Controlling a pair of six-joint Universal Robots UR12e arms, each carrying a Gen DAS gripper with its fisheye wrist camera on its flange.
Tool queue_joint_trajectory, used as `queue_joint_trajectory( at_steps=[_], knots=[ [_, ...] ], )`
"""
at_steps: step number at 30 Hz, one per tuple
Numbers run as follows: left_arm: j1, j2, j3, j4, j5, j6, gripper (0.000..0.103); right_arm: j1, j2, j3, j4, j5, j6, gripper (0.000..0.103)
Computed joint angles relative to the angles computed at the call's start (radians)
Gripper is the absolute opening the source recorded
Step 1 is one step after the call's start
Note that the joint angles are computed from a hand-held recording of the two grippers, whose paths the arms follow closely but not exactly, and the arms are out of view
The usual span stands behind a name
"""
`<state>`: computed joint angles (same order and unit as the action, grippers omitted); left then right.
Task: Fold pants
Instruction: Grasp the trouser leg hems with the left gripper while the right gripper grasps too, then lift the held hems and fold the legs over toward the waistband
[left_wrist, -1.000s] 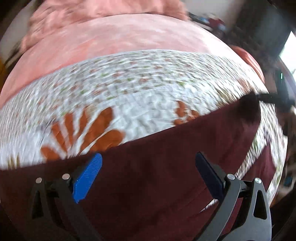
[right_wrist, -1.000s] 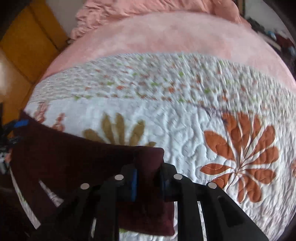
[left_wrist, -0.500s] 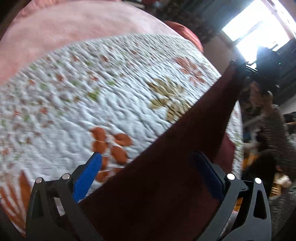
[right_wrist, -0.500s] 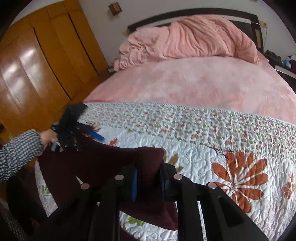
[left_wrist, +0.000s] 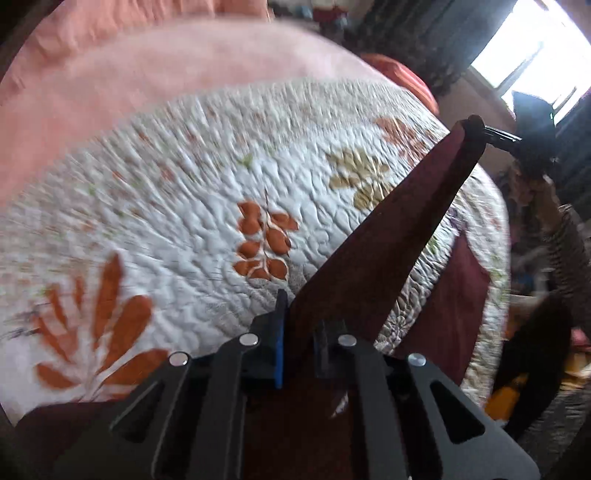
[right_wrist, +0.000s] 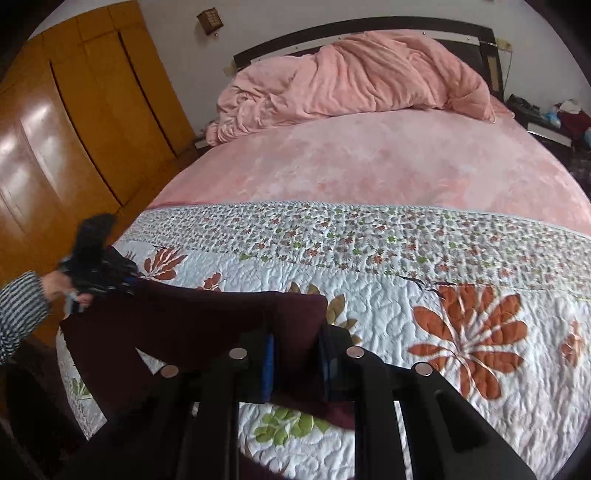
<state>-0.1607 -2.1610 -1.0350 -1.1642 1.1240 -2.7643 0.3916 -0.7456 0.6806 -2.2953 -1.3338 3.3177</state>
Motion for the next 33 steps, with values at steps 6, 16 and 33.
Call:
queue_joint_trajectory(
  at_steps=[6,16,33],
  knots=[
    [-0.084,0.185,-0.288,0.326,0.286,0.036,0.011,0.033,-0.099,0.153,0.015,-0.086,-0.04,0.019],
    [-0.15,0.286,-0.534,0.472,0.419,0.064,0.012,0.09,-0.192,0.329,0.209,-0.155,-0.122,0.02],
    [-0.214,0.293,-0.602,0.492,0.49,0.067,0.019,0.018,-0.276,0.46,0.231,0.099,0.082,0.085]
  ],
)
